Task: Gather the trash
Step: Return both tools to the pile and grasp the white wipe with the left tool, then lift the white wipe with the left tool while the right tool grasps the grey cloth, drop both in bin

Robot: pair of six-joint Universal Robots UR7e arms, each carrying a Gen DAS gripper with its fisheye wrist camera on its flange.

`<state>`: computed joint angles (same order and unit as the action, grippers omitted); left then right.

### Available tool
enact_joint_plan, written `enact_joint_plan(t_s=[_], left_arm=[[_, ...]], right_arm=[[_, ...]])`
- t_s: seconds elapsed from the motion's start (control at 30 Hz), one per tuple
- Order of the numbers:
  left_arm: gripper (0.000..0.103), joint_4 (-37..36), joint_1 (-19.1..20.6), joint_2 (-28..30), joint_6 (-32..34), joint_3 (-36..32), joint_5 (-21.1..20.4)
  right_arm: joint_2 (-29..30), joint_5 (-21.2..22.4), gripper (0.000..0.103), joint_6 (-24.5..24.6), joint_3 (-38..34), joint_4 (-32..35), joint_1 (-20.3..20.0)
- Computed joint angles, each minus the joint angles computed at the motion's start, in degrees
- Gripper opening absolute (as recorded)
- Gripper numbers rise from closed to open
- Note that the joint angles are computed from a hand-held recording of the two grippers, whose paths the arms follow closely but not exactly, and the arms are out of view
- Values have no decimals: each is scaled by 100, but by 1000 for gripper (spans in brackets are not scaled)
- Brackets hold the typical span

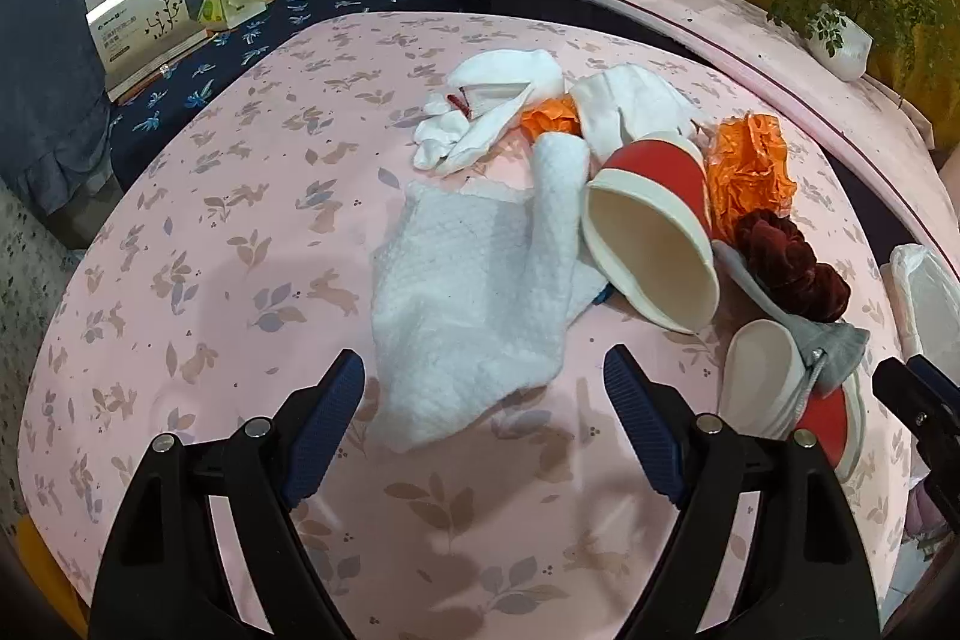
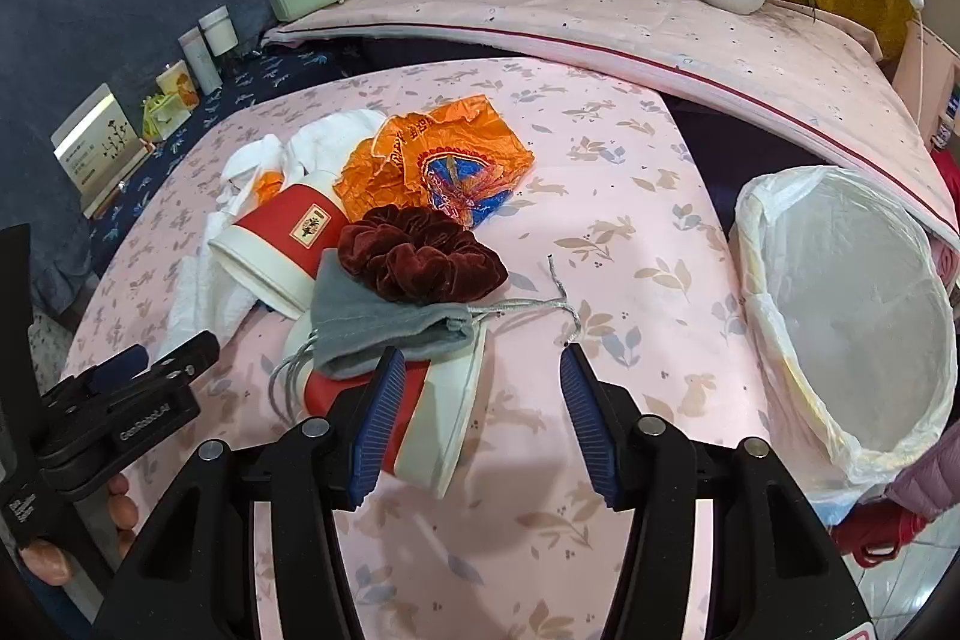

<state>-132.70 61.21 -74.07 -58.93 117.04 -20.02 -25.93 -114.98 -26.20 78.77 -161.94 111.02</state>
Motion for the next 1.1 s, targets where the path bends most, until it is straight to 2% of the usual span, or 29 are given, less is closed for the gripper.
enact_joint_plan(t_s=[0.17,0.23,0.33,0.4,0.47,0.5,0.6,0.7,1.1], left_arm=[[76,-441,160,19,384,-4,-113],[72,-639,214,54,564,-22,-182],[61,-748,296,116,741,-97,-283],[44,-874,324,142,873,-113,-320],[32,-994,336,154,1013,-115,-365],[24,-1056,330,157,1066,-110,-388],[15,-1147,293,139,1130,-99,-435],[11,-1169,188,102,1129,-59,-389],[9,-1047,-601,-73,999,-14,123]], right_arm=[[223,-5,42,33,-316,218,-17],[296,14,33,56,-429,341,-22],[350,91,20,61,-495,424,-26],[362,121,15,60,-499,413,-16],[361,111,9,53,-497,409,0],[340,154,7,77,-488,452,-4],[269,256,5,84,-421,445,15],[188,303,5,26,-335,358,69],[-442,787,3,-145,150,-98,218]])
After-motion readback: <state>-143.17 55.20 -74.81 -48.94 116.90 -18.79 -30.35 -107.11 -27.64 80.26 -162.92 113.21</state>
